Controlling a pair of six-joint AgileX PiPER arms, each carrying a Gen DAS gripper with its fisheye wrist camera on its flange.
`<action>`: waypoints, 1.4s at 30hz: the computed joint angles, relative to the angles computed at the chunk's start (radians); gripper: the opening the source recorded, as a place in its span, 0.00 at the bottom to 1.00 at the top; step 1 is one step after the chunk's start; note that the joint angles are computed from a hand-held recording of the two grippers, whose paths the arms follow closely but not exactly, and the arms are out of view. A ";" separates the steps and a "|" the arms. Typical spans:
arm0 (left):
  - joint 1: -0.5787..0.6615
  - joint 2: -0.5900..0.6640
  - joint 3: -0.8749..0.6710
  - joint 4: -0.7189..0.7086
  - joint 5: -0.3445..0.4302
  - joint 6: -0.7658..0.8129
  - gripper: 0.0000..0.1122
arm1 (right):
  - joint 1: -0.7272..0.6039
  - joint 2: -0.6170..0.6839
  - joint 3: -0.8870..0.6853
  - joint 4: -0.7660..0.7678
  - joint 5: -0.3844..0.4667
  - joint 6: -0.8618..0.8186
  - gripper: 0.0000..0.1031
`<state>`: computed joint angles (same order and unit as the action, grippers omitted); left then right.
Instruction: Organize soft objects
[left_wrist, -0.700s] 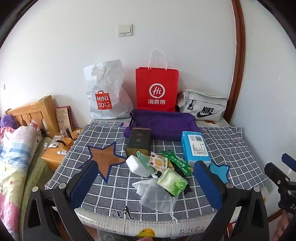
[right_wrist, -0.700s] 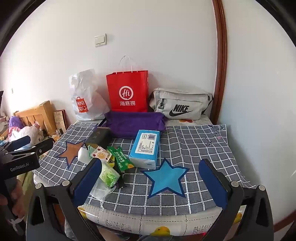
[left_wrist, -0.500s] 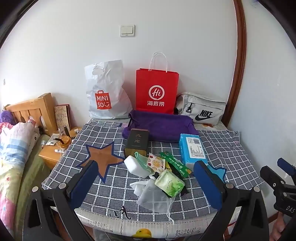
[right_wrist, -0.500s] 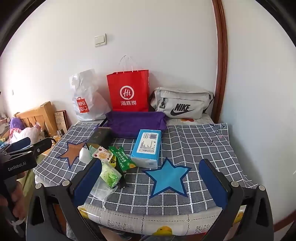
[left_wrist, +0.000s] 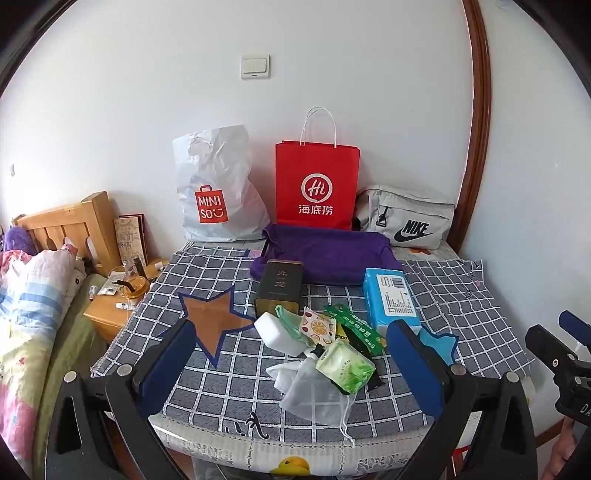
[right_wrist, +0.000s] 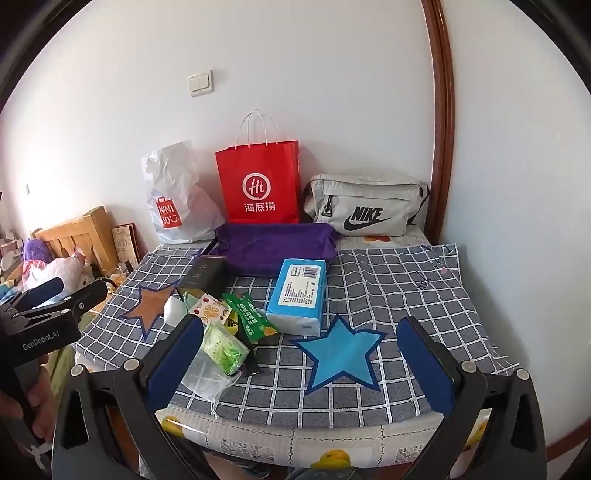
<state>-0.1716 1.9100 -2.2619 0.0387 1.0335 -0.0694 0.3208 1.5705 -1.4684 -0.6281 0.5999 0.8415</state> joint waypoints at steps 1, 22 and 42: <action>0.001 -0.001 0.001 -0.001 0.001 -0.001 0.92 | -0.002 0.001 -0.002 0.005 0.001 -0.005 1.00; 0.011 -0.015 0.022 -0.017 -0.006 0.004 0.92 | 0.013 -0.011 -0.006 -0.006 0.016 0.012 1.00; 0.004 -0.025 0.040 -0.020 -0.013 0.017 0.92 | 0.024 -0.007 -0.024 0.002 0.024 -0.005 1.00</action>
